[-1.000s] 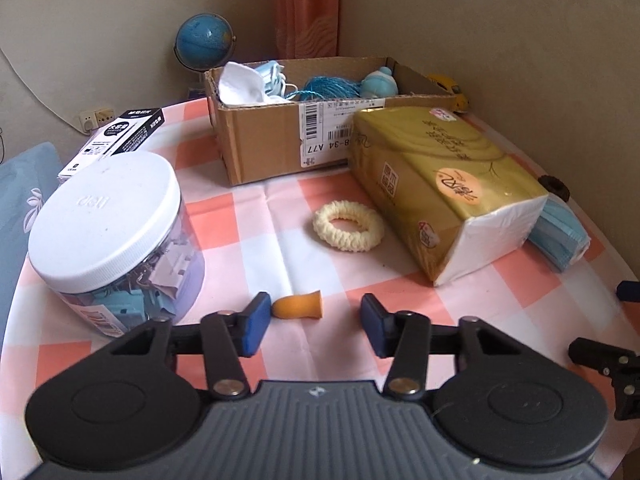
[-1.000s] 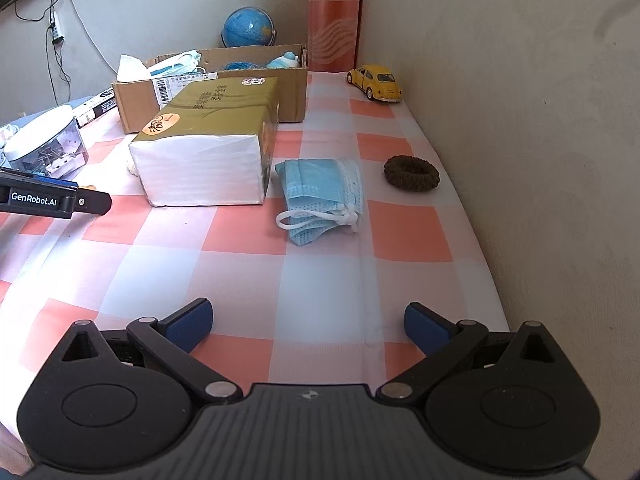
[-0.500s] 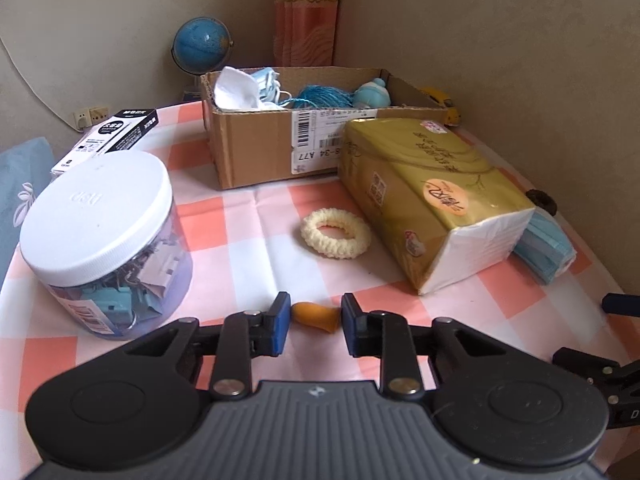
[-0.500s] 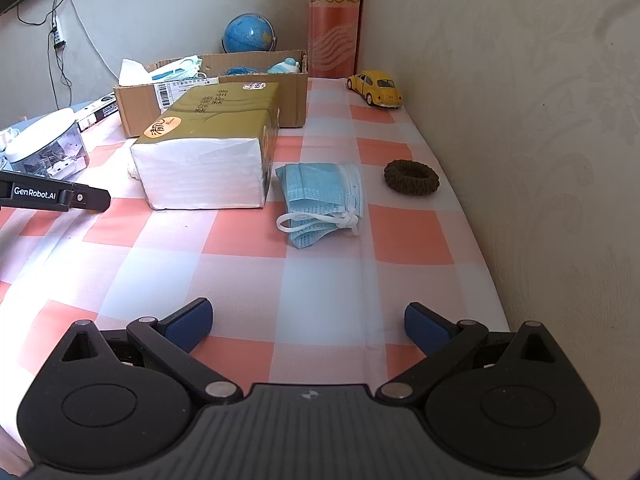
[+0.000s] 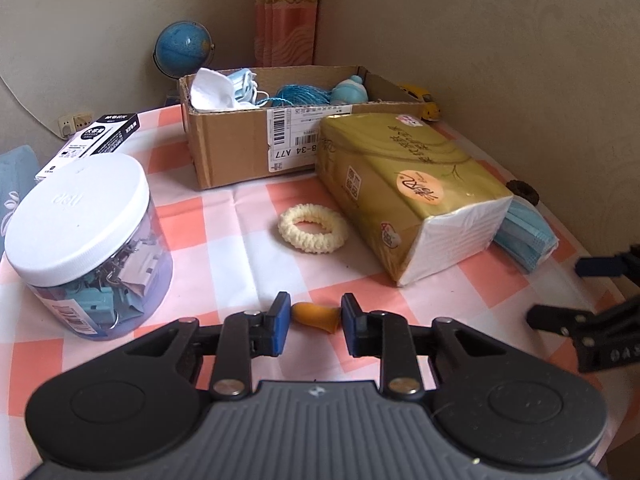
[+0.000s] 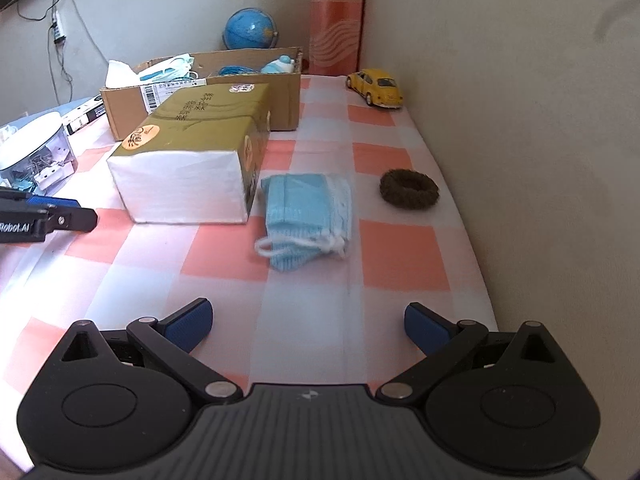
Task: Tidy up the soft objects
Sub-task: 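Grasp the second folded blue mask with the right gripper while left holds the orange piece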
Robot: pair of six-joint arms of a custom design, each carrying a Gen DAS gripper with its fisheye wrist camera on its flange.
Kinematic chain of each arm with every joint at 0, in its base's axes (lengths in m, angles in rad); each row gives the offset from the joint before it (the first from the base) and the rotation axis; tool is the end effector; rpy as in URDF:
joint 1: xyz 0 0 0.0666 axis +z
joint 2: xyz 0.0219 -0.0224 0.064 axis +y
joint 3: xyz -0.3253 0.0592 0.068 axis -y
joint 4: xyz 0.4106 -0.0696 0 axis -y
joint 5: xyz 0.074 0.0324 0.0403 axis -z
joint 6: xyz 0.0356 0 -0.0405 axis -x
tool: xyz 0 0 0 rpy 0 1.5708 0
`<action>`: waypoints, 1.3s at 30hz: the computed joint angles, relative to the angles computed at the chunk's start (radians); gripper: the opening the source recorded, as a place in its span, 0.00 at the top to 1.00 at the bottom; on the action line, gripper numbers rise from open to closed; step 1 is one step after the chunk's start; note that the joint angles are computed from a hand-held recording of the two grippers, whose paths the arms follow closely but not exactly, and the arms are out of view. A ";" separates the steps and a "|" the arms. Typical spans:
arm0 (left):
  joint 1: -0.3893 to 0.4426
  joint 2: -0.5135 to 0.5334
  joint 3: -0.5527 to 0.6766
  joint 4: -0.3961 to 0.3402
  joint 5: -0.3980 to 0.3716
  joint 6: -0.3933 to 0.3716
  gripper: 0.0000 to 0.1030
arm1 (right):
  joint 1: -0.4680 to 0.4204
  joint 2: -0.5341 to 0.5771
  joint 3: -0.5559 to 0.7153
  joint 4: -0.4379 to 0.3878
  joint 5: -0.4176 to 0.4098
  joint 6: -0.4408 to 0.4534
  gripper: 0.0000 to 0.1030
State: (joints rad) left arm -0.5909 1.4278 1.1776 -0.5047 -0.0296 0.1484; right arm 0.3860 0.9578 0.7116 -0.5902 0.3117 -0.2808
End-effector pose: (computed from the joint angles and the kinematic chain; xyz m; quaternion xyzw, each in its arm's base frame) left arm 0.4325 -0.2893 0.2854 0.1957 0.8968 -0.1306 0.3748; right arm 0.3385 0.1253 0.2555 0.0072 0.9237 -0.0208 0.3825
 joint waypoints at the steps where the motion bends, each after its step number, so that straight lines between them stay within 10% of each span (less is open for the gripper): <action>1: 0.001 0.000 0.000 0.000 0.002 0.002 0.75 | -0.010 0.017 0.012 0.005 -0.011 0.011 0.00; 14: 0.007 0.001 0.004 -0.006 0.029 -0.006 0.75 | -0.060 0.160 0.124 0.044 -0.014 0.099 0.05; 24: 0.010 0.003 0.009 -0.017 0.044 -0.010 0.75 | -0.034 0.128 0.108 0.049 0.015 0.132 0.55; 39: 0.038 -0.037 0.027 -0.113 0.156 -0.128 0.75 | -0.012 0.002 0.082 -0.003 0.055 0.092 0.57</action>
